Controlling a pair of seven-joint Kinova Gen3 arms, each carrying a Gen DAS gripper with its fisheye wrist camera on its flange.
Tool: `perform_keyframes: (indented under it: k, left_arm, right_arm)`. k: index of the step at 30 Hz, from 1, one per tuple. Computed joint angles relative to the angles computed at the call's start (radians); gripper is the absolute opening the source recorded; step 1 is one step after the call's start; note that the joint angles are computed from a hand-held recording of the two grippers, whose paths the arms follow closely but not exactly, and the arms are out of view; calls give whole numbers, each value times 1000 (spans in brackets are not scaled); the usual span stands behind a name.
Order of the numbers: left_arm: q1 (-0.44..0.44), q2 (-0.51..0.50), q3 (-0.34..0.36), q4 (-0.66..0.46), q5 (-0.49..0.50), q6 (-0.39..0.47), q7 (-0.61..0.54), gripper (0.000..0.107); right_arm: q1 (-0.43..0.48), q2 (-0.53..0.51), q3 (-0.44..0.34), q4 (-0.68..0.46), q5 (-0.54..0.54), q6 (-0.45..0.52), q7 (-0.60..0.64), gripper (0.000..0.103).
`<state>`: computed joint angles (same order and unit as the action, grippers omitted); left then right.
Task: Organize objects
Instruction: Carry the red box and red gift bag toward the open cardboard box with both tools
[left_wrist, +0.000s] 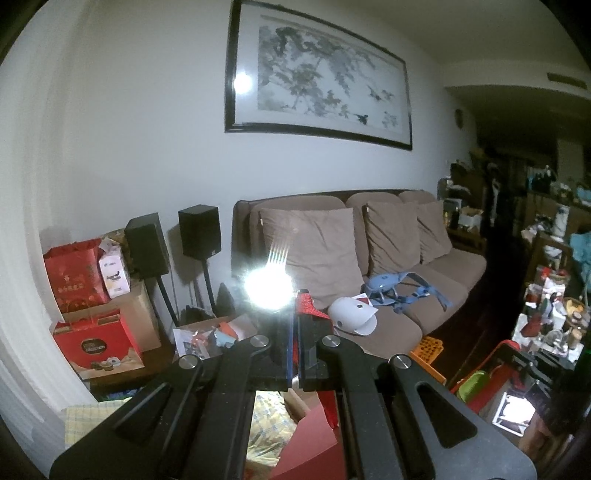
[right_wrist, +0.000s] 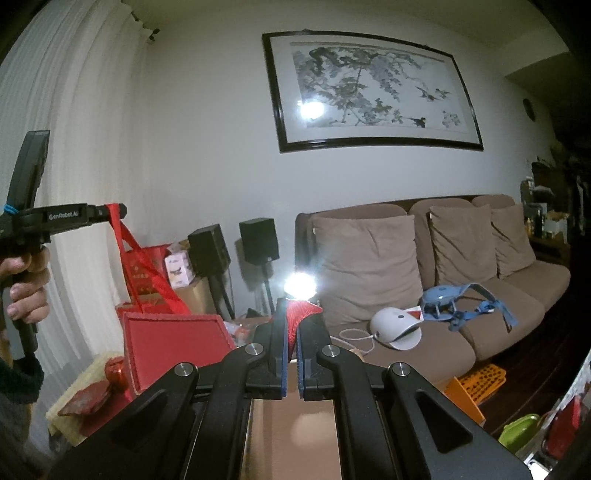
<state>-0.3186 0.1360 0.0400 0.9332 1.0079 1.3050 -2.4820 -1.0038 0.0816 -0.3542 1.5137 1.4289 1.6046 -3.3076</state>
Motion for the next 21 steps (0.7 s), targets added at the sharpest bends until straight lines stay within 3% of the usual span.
perform_keyframes:
  k: [21]
  left_arm:
    - [32,-4,4,9,-30,-3,-1,1]
  right_arm:
    - [-14,-16,-10,10,6,81,-23,2]
